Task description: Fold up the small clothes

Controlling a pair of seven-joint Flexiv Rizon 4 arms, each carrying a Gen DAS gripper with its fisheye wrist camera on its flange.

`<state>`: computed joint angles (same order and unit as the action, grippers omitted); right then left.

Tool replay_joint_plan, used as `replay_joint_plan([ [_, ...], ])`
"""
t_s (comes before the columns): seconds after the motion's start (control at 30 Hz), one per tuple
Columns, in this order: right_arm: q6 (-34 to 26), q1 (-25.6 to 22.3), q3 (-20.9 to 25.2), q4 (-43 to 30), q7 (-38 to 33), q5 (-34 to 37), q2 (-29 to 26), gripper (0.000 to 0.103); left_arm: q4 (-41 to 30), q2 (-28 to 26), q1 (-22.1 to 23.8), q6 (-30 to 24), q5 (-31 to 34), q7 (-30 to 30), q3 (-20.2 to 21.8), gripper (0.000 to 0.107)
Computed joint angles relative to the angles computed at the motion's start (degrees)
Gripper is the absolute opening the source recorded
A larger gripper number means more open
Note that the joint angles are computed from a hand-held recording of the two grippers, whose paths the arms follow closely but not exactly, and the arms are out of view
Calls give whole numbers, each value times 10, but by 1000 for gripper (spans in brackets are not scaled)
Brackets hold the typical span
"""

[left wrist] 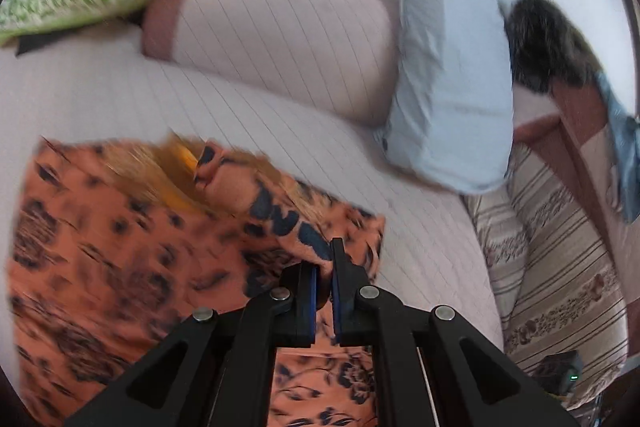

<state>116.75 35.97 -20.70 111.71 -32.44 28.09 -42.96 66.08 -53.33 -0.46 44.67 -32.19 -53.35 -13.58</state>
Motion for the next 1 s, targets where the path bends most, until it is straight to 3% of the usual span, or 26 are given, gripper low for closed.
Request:
replay_joint_plan([
  [0.1, 17, -21, 21, 12, 3, 0, 6, 35, 37, 0, -17, 22, 15, -6, 8, 10],
  [0.2, 39, -71, 72, 20, 5, -22, 14, 35, 29, -12, -13, -27, 24, -11, 10, 31],
  [0.23, 39, -77, 79, 20, 4, -24, 14, 35, 29, -11, -12, -51, 33, -7, 14, 43],
  [0.3, 36, -93, 95, 22, 4, -34, 17, 35, 44, 3, -2, -66, 39, 24, 12, 49],
  [0.37, 35, -105, 108, 21, 6, -43, 17, 40, 70, 22, 8, -46, 35, 66, 7, 51],
  [0.43, 41, -100, 107, 20, 9, -35, 15, 56, 92, 39, 15, -1, 28, 100, 7, 59],
  [0.47, 42, -89, 98, 20, 8, -23, 14, 57, 96, 42, 19, 20, 24, 107, 10, 62],
  [0.57, 38, -83, 94, 14, 2, -24, 14, 57, 63, 29, 17, 34, 36, 92, 32, 62],
  [0.73, 8, -106, 119, -11, -10, -84, 6, 57, 7, -15, 14, 98, 113, 32, 109, 62],
  [0.93, 8, -208, 230, -75, -9, -234, -34, 55, -119, -99, 32, 12, 179, -88, 168, 62],
  [1.0, -17, -206, 229, -100, 1, -250, -50, 55, -145, -119, 42, -9, 193, -93, 161, 62],
])
